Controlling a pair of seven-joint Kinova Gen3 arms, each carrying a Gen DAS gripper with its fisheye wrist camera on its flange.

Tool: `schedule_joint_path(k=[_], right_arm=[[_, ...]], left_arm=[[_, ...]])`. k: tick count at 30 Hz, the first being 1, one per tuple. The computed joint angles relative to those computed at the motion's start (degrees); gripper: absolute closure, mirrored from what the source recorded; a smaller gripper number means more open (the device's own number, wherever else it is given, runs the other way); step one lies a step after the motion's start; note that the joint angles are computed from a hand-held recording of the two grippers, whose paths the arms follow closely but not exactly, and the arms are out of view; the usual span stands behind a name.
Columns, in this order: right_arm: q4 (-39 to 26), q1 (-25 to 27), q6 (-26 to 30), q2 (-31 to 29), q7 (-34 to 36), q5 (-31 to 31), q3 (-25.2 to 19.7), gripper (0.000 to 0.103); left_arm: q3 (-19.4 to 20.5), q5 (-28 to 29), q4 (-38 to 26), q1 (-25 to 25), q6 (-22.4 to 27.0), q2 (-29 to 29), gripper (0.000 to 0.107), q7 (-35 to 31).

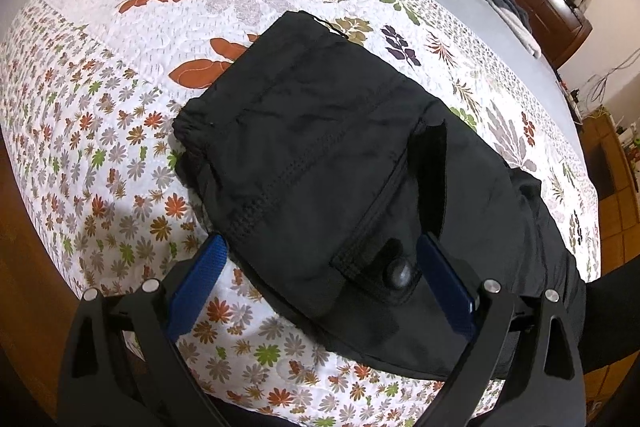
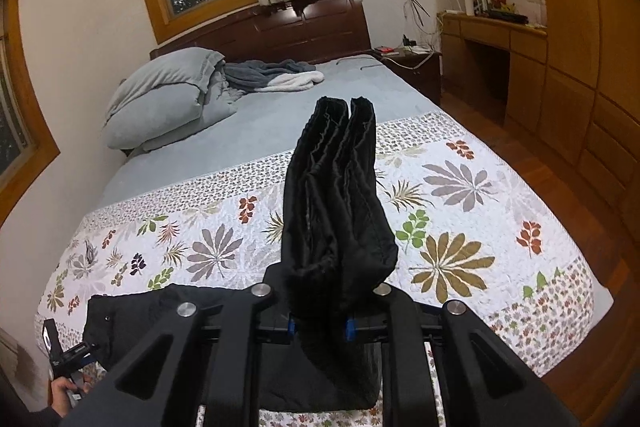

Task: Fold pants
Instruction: 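Lift the pant leg ends upward with the right tool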

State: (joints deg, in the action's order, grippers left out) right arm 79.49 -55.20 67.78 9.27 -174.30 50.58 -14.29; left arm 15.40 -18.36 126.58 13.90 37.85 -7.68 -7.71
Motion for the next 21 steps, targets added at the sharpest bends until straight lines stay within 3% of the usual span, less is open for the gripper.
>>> schedule_joint_path(k=[21], right_arm=[[-7.31,-4.71,2.62,5.13,8.29,0.43,2.71,0.087]], left_arm=[[0.03,1.62,1.37,-1.25,-2.19,-1.28,0.012,-1.98]])
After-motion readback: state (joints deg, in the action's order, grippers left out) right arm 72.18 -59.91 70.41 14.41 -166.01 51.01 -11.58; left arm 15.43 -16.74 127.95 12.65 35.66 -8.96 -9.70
